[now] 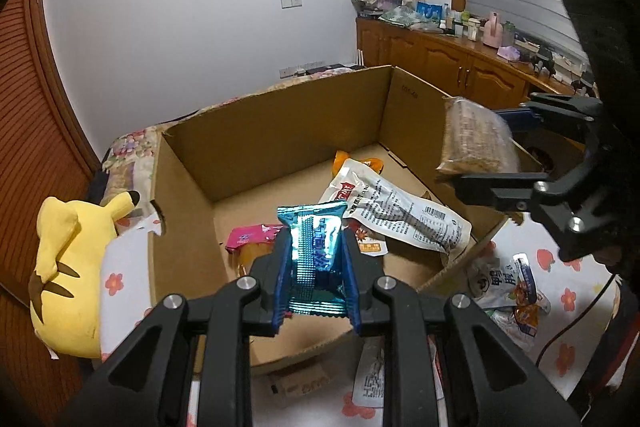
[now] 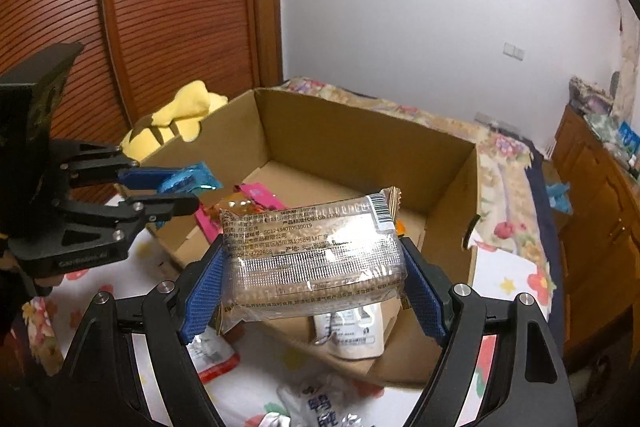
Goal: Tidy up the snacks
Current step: 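Open both tools to drop the blue candy and bread packet into the box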
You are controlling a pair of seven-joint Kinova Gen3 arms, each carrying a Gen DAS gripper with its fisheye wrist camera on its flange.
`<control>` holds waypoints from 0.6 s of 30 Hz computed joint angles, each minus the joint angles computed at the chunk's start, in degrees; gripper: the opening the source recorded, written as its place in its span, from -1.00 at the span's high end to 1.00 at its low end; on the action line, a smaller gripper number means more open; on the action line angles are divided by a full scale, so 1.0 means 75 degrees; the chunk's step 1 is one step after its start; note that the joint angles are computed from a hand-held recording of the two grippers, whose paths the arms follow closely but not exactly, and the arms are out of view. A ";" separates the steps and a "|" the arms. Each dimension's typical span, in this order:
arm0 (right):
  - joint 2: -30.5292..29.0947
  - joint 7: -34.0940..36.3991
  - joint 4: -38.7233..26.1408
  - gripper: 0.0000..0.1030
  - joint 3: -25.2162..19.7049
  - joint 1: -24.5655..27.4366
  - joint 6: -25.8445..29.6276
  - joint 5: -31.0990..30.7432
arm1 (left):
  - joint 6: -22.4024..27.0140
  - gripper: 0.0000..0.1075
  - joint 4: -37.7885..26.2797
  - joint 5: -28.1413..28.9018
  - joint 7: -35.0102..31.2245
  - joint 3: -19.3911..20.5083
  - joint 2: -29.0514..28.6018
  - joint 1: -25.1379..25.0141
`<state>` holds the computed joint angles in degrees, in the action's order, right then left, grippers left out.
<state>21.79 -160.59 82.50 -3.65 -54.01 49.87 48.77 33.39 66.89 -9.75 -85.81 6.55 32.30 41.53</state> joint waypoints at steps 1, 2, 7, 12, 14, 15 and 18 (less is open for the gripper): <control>0.0019 0.0201 -0.0055 -0.62 -0.0059 0.0167 -0.0090 -0.0201 | 0.0048 0.59 -0.0083 0.0017 0.0002 0.0010 0.0054 -0.0002; 0.0046 0.0349 -0.0095 -0.62 -0.0084 0.0258 -0.0135 -0.0346 | 0.0068 0.59 -0.0132 0.0039 -0.0014 0.0026 0.0086 -0.0020; 0.0188 0.0822 -0.0239 -0.63 -0.0030 0.0442 -0.0233 -0.0814 | 0.0148 0.59 -0.0362 0.0131 -0.0096 0.0058 0.0210 -0.0034; 0.0284 0.1154 -0.0420 -0.64 0.0042 0.0482 -0.0126 -0.1204 | 0.0154 0.59 -0.0407 0.0178 -0.0153 0.0058 0.0250 -0.0015; 0.0304 0.1233 -0.0465 -0.64 0.0088 0.0470 -0.0054 -0.1277 | 0.0160 0.59 -0.0416 0.0196 -0.0152 0.0053 0.0259 -0.0006; 0.0303 0.1247 -0.0471 -0.64 0.0103 0.0456 -0.0040 -0.1300 | 0.0182 0.59 -0.0451 0.0206 -0.0165 0.0057 0.0278 -0.0013; 0.0310 0.1292 -0.0507 -0.68 0.0119 0.0463 -0.0004 -0.1411 | 0.0243 0.58 -0.0519 0.0220 -0.0151 0.0031 0.0324 -0.0003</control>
